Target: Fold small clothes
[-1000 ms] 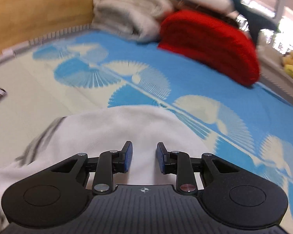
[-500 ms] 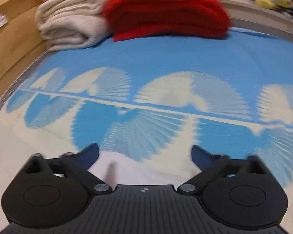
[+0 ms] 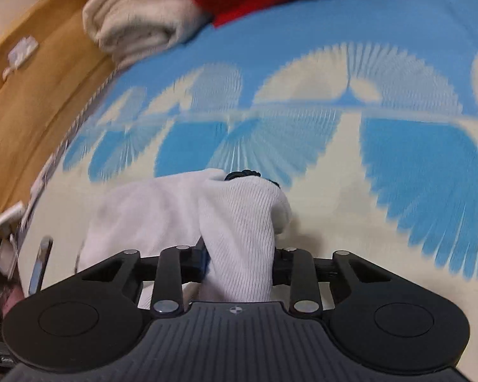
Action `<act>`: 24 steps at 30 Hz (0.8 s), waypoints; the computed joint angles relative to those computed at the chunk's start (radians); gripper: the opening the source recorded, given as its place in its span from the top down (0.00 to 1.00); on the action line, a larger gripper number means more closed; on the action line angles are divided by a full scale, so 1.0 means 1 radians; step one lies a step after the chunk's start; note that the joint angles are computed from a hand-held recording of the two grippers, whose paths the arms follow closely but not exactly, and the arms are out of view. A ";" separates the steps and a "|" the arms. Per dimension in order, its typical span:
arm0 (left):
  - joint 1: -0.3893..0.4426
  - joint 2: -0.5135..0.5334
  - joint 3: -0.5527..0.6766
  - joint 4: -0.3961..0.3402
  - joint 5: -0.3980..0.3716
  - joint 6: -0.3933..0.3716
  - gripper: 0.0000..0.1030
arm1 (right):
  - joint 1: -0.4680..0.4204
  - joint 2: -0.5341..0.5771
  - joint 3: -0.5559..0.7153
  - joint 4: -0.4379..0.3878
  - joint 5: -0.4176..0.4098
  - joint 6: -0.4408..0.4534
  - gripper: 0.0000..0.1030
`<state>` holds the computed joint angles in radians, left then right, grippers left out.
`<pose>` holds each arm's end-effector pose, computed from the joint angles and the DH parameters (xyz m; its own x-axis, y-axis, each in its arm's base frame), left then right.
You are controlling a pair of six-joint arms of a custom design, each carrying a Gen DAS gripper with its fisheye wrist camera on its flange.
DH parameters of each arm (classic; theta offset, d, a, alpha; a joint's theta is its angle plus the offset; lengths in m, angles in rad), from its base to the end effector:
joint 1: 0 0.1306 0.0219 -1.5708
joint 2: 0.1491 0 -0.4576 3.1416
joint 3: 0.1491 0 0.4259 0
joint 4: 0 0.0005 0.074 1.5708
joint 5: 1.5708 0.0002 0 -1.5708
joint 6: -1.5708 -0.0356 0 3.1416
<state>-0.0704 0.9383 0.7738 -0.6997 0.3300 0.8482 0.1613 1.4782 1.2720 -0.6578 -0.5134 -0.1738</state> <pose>0.2975 -0.0330 0.3840 -0.7091 -0.6614 -0.2445 -0.3863 0.6544 -0.6500 0.5230 0.1023 0.4203 -0.8179 0.0195 -0.5750 -0.3180 0.8175 0.4802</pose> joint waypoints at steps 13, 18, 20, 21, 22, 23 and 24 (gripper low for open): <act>-0.096 0.869 0.909 -0.114 -0.172 -0.422 0.64 | -0.243 -0.034 -0.264 0.473 -0.061 -0.405 0.71; -0.127 0.961 1.031 -0.145 -0.183 -0.504 0.62 | -0.249 -0.060 -0.335 0.574 -0.085 -0.493 0.70; -0.114 0.967 1.032 -0.127 -0.151 -0.480 0.61 | -0.248 -0.055 -0.327 0.566 -0.088 -0.487 0.70; -0.102 0.960 1.018 -0.109 -0.132 -0.459 0.59 | -0.251 -0.055 -0.325 0.563 -0.094 -0.499 0.69; -0.090 0.950 0.998 -0.083 -0.117 -0.438 0.56 | -0.254 -0.050 -0.321 0.559 -0.104 -0.508 0.66; -0.079 0.940 0.981 -0.059 -0.107 -0.416 0.53 | -0.259 -0.052 -0.328 0.562 -0.109 -0.524 0.64; -0.069 0.932 0.968 -0.040 -0.107 -0.399 0.47 | -0.269 -0.055 -0.325 0.537 -0.114 -0.534 0.57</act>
<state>-0.1394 1.8701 1.7419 -0.7395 0.2231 0.4490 -0.1076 1.4227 0.9473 -0.1205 -0.6272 -0.7073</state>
